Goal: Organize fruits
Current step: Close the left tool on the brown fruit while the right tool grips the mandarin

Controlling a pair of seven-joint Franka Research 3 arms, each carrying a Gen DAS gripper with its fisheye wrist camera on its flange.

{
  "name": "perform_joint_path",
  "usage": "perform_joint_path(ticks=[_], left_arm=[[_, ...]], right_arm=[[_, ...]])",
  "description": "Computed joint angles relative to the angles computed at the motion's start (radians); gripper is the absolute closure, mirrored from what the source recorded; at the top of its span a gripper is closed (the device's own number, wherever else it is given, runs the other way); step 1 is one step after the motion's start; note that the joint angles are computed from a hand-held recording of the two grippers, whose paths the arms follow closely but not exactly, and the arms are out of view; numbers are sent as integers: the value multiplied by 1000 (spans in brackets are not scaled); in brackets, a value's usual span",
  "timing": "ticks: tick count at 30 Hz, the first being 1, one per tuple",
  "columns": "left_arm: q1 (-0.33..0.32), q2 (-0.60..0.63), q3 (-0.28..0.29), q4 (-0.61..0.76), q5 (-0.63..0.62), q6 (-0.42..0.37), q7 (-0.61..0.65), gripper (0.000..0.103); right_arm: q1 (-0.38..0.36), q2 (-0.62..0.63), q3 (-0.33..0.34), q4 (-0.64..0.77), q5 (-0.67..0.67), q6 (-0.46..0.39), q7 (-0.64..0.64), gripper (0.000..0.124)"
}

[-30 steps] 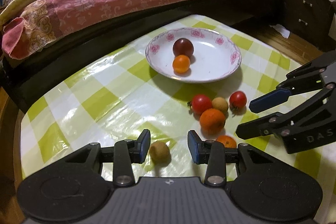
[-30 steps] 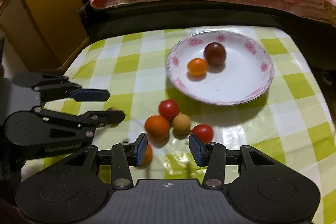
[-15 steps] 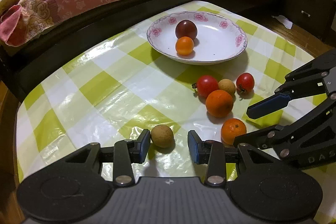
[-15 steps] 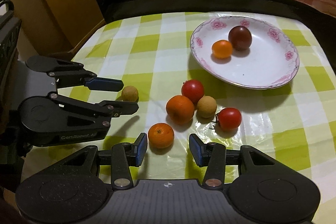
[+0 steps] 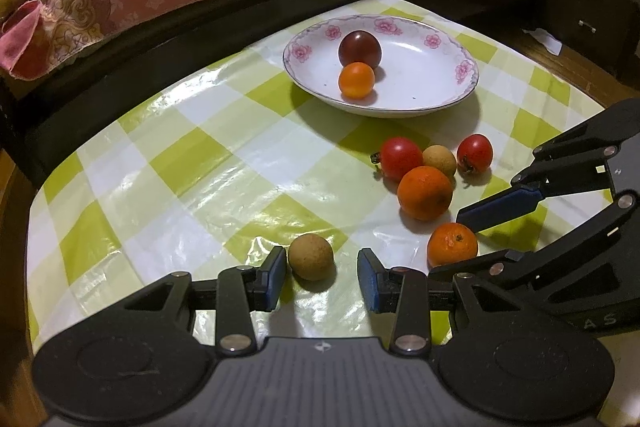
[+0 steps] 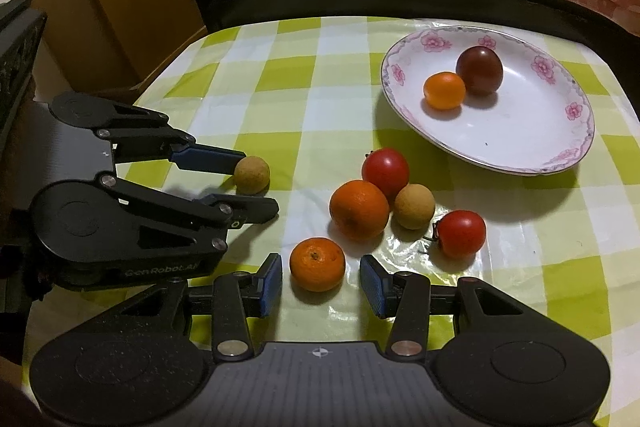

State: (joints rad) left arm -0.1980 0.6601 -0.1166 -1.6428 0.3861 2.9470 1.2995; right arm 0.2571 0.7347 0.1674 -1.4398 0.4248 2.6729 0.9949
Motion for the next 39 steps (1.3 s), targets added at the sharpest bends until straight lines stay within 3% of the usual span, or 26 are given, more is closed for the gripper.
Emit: perform_joint_path(ticks=[5, 7, 11, 19, 31, 39], left_arm=[[-22, 0, 23, 7, 5, -11, -28, 63], [-29, -1, 30, 11, 13, -19, -41, 66], [-21, -5, 23, 11, 15, -24, -48, 71], [-16, -3, 13, 12, 17, -27, -38, 71], [-62, 3, 64, 21, 78, -31, -93, 71], [-49, -2, 35, 27, 75, -22, -63, 71]], right_arm=[[11, -1, -14, -1, -14, 5, 11, 89], [11, -1, -17, 1, -19, 1, 16, 99], [15, 3, -23, 15, -31, -16, 29, 99], [25, -4, -38, 8, -58, -16, 58, 100], [39, -7, -53, 7, -104, -19, 78, 100], [38, -11, -54, 6, -115, -23, 84, 100]])
